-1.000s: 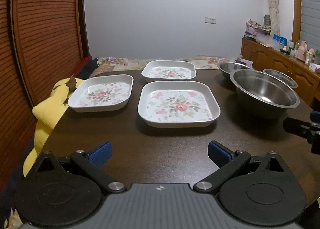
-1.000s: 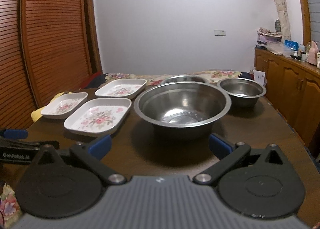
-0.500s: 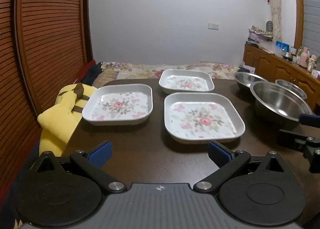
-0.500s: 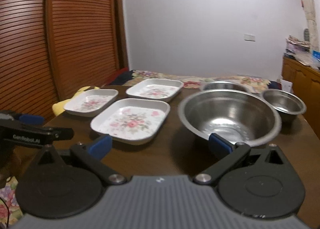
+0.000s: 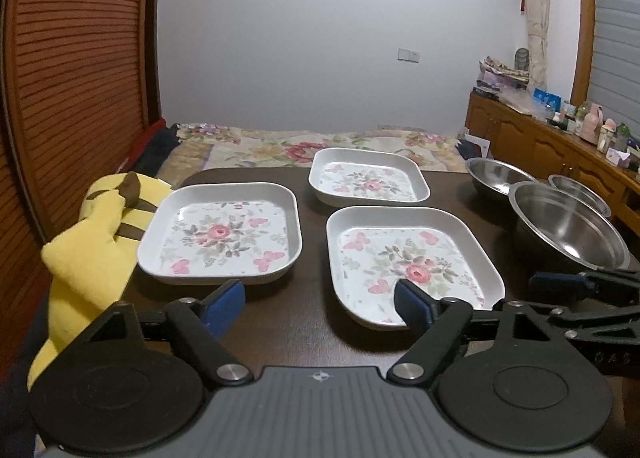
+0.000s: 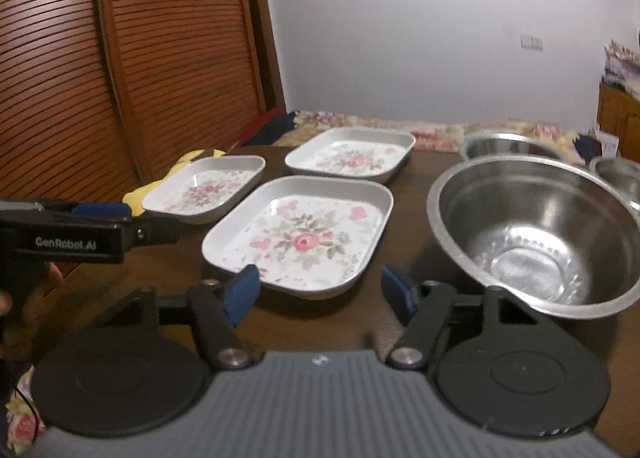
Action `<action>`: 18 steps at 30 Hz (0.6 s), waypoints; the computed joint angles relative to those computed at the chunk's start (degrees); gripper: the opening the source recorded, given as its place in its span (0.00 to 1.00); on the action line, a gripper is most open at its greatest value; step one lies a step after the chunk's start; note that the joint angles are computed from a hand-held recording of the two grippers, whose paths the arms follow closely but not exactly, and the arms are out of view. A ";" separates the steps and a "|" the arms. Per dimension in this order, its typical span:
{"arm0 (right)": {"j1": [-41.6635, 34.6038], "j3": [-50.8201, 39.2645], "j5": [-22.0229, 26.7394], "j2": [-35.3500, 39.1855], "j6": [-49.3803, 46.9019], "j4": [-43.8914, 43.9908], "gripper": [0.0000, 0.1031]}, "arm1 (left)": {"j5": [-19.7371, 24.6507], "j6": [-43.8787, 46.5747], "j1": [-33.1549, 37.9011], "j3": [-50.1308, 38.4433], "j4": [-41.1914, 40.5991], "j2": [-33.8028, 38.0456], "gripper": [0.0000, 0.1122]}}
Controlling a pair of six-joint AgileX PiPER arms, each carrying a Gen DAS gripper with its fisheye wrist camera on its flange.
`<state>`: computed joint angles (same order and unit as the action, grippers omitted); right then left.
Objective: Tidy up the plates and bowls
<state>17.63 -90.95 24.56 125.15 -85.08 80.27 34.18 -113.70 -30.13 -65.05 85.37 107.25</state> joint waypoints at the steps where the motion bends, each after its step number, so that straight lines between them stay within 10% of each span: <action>1: 0.23 -0.55 -0.25 0.38 1.11 -1.00 0.57 | -0.97 -0.02 0.58 -0.22 0.21 0.19 0.68; 18: 3.01 -6.99 -5.57 4.69 18.36 -13.90 0.40 | -10.49 -4.30 6.65 -4.91 4.35 5.56 0.41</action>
<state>20.64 -97.94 18.98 129.84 -66.72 66.37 23.69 -118.00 -23.48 -69.97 89.72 112.81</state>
